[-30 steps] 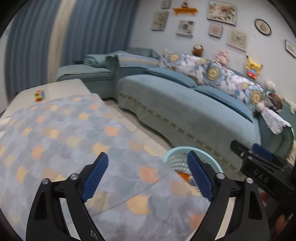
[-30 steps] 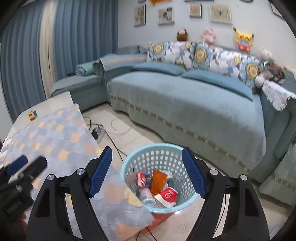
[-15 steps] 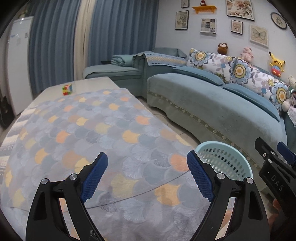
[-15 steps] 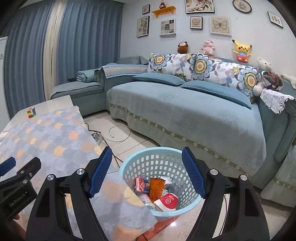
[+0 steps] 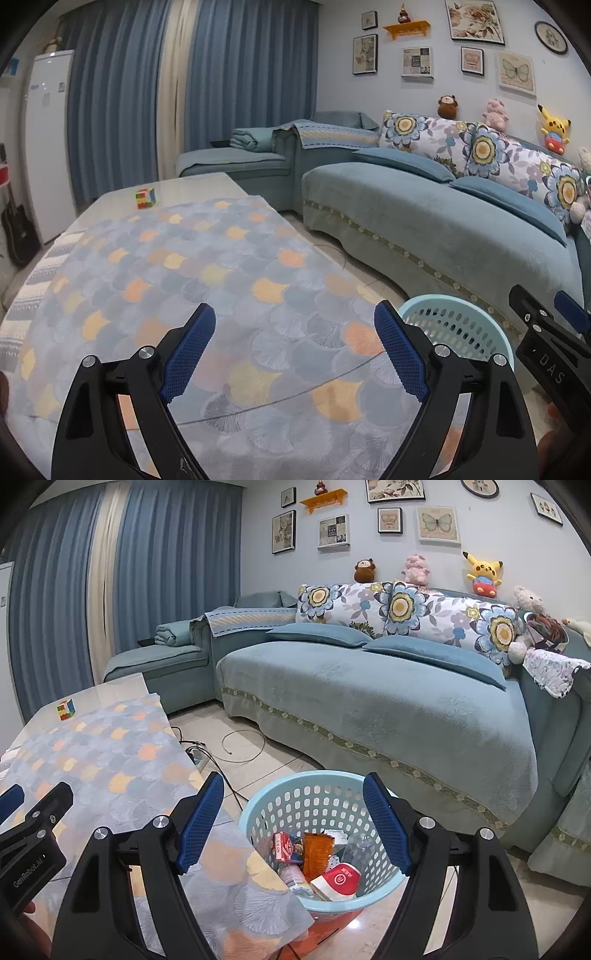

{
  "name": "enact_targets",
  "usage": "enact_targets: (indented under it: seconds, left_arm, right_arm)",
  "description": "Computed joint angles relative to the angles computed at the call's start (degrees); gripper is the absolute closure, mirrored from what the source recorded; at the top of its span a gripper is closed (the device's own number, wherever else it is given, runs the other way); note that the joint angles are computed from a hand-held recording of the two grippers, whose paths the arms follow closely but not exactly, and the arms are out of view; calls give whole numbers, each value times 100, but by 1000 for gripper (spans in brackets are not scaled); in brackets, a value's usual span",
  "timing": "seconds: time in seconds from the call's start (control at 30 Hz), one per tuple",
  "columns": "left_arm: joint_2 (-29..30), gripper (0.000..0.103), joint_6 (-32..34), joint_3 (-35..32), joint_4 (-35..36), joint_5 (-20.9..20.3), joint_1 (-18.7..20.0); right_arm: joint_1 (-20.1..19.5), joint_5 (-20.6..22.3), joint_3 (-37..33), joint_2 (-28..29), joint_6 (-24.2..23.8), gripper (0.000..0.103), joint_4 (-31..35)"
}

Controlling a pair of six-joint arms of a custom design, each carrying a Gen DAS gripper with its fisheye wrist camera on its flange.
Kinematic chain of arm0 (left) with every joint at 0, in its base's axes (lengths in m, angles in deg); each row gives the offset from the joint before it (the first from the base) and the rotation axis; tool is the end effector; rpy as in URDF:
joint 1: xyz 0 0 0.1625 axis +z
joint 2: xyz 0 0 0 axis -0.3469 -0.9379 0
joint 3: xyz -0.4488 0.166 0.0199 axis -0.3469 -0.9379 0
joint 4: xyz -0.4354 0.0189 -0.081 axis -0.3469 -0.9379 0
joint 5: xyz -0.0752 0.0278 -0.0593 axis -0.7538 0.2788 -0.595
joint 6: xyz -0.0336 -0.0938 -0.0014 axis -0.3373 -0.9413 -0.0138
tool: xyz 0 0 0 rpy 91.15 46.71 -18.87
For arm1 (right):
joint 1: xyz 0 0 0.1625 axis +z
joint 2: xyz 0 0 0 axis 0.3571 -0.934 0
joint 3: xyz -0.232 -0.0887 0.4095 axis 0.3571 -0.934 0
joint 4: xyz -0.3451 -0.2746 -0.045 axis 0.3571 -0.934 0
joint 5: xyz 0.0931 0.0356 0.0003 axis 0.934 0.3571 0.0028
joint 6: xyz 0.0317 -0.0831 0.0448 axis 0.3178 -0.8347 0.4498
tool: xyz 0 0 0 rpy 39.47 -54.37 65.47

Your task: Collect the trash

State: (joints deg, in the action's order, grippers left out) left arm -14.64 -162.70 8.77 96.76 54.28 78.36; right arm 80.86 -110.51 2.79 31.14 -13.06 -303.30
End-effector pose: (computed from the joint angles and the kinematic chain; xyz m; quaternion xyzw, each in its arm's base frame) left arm -0.3028 -0.8504 0.1368 0.2763 0.8168 -0.4388 0.2527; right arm 0.2257 -0.7876 0.2113 0.0177 -0.7102 0.5629 0.4224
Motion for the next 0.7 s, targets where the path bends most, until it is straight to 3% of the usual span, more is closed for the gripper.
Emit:
enact_targets:
  seconds: [0.4,0.7]
  left_arm:
    - [-289,17,213,555,-533,-23,-35]
    - [-289,17,223,510,-491,2,-32]
  right_arm:
    - [-2,24,33,-24,143,29,144]
    - [-11,18,63,-52,265,29,222]
